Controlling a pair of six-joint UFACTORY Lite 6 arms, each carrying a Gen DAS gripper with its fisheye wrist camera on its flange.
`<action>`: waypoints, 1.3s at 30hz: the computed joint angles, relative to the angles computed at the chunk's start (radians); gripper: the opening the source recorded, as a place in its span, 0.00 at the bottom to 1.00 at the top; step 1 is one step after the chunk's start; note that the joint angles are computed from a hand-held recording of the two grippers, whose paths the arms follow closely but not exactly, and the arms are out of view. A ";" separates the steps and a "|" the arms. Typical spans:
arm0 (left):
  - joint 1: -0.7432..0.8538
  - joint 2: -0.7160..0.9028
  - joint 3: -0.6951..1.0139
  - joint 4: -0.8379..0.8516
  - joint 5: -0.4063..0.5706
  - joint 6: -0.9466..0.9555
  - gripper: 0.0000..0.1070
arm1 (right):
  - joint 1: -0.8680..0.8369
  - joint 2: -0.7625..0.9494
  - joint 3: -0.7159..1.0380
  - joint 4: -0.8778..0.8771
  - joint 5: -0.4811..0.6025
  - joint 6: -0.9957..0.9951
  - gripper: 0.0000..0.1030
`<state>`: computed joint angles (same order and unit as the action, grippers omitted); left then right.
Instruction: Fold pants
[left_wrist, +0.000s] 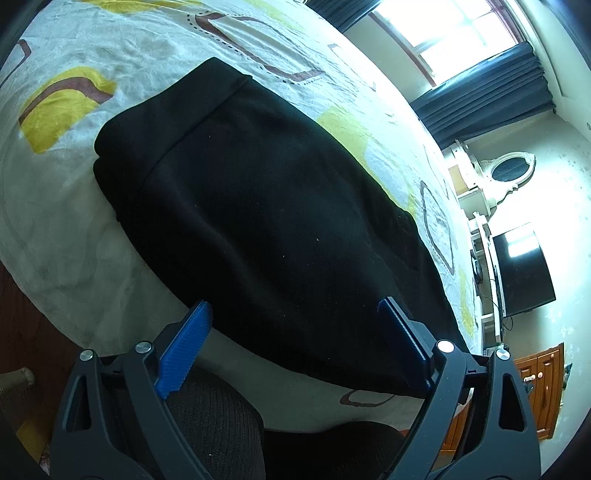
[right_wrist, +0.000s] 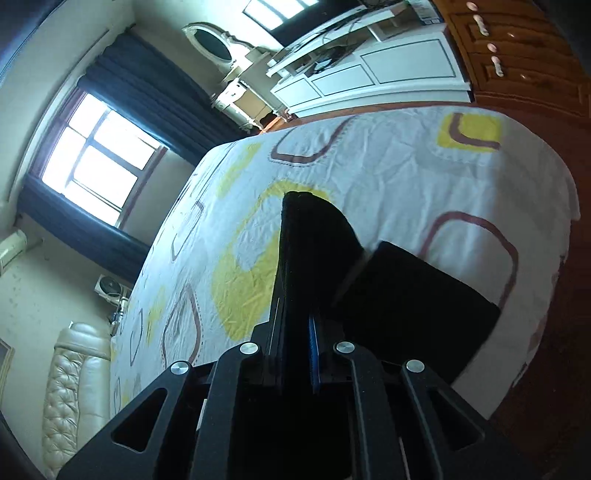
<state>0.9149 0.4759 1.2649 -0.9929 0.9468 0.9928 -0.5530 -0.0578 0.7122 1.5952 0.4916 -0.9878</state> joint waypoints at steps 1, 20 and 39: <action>0.000 -0.002 -0.004 0.002 0.002 -0.002 0.85 | -0.038 0.007 -0.049 0.038 0.026 -0.057 0.10; -0.016 -0.082 -0.119 0.029 -0.006 -0.001 0.85 | -0.228 0.210 -0.109 0.312 0.252 -0.424 0.06; -0.127 -0.180 -0.165 -0.010 0.069 0.238 0.85 | -0.365 0.223 -0.295 0.294 0.452 -0.446 0.32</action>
<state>0.7881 0.2959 1.0997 -1.0028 1.0161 1.2306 -0.9183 0.1654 0.4177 1.8889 0.9441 -1.4333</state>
